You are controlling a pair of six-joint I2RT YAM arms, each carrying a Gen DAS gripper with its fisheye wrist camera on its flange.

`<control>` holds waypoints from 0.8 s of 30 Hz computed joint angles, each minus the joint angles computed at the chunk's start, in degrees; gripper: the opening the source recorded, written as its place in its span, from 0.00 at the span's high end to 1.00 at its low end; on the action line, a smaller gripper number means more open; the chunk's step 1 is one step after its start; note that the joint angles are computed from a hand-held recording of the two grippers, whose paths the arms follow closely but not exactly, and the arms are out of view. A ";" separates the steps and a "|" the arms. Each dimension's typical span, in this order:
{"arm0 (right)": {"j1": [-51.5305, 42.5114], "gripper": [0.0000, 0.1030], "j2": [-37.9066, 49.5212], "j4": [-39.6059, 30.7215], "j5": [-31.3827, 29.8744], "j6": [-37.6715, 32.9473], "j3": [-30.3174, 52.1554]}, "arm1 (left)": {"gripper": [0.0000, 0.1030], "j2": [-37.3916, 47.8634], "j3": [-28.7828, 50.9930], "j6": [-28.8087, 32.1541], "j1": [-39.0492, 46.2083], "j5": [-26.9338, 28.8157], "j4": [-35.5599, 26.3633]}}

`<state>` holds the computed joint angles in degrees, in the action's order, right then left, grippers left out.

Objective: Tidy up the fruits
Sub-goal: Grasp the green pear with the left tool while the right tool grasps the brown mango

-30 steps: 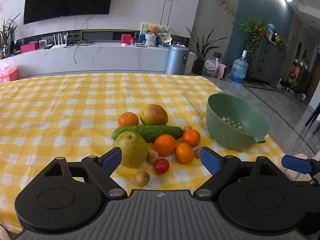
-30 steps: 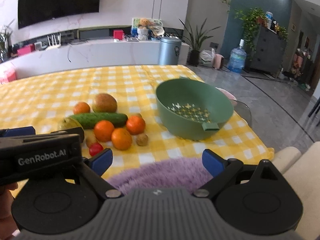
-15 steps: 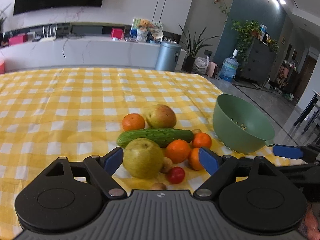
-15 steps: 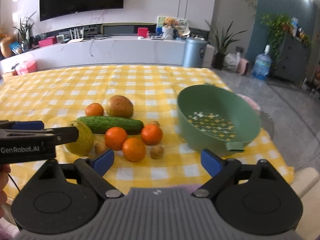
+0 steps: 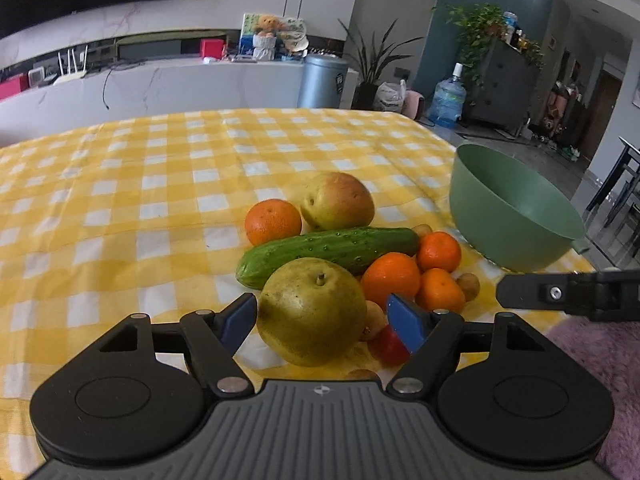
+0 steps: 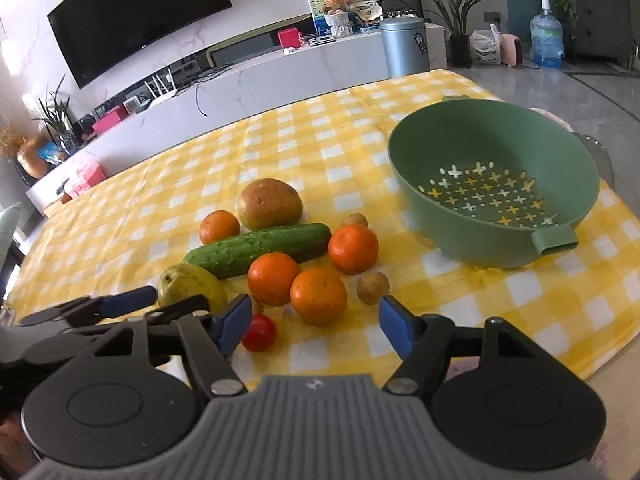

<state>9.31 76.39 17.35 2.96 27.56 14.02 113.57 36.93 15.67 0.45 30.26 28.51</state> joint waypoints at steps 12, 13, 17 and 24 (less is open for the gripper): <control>-7.06 0.34 4.30 3.04 -9.69 -0.68 -0.10 | 0.25 4.31 4.67 -2.88 -1.84 -3.63 -2.75; -7.35 0.34 4.48 3.20 -10.00 -0.58 -0.14 | 0.25 4.12 4.68 -2.97 -1.70 -3.61 -3.13; -7.46 0.34 4.75 3.18 -9.95 -0.64 0.05 | 0.26 3.86 4.60 -3.66 -1.24 -3.37 -3.44; -5.88 0.26 2.11 2.19 -10.09 -0.52 3.18 | 0.26 3.06 3.11 -3.81 -0.85 -4.92 -1.15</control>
<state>3.43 78.50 19.54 -7.13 27.04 17.19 116.63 40.04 11.86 -0.40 25.33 27.36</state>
